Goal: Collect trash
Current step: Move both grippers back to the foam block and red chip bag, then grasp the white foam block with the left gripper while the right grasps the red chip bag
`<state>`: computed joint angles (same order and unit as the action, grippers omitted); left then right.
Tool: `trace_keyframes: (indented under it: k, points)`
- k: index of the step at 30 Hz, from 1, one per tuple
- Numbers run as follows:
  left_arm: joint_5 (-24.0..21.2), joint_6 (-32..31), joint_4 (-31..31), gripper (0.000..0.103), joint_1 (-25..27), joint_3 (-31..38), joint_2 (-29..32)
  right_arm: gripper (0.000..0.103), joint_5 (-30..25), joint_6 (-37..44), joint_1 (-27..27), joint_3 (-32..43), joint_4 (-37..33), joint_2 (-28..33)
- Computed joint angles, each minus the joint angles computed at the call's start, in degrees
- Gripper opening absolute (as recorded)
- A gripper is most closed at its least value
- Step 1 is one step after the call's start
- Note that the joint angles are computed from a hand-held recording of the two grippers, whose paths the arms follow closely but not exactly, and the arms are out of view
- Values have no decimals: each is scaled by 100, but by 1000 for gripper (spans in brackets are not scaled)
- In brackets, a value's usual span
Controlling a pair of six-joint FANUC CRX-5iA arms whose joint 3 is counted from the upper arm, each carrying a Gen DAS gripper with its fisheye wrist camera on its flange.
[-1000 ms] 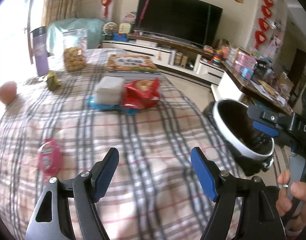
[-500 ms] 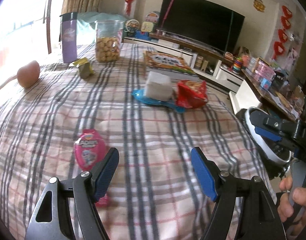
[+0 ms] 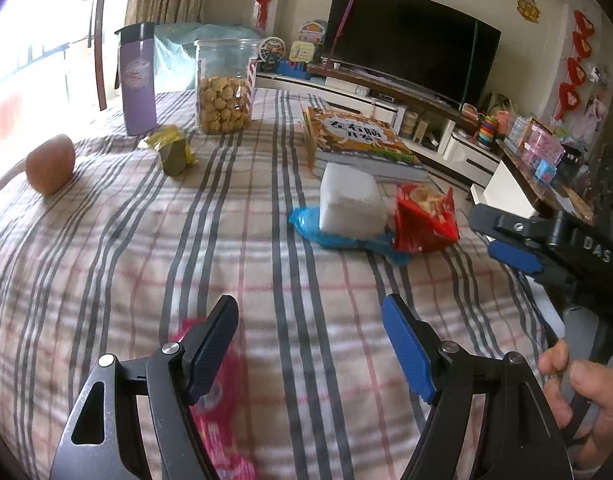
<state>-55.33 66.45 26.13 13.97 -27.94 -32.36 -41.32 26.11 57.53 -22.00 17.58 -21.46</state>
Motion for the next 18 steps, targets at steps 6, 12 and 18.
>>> trace_keyframes:
  k: [6, 12, 18]
  points:
    - [276, -46, -82, 74, -238, 237, 434, 72, 247, 946, -513, 438, -1253, 437]
    - [460, 43, -184, 74, -454, 397, 754, 31, 376, 1803, -709, 576, -2119, 505]
    - [775, 301, -482, 75, -787, 636, 1124, 31, 355, 1354, -578, 249, -1533, 126]
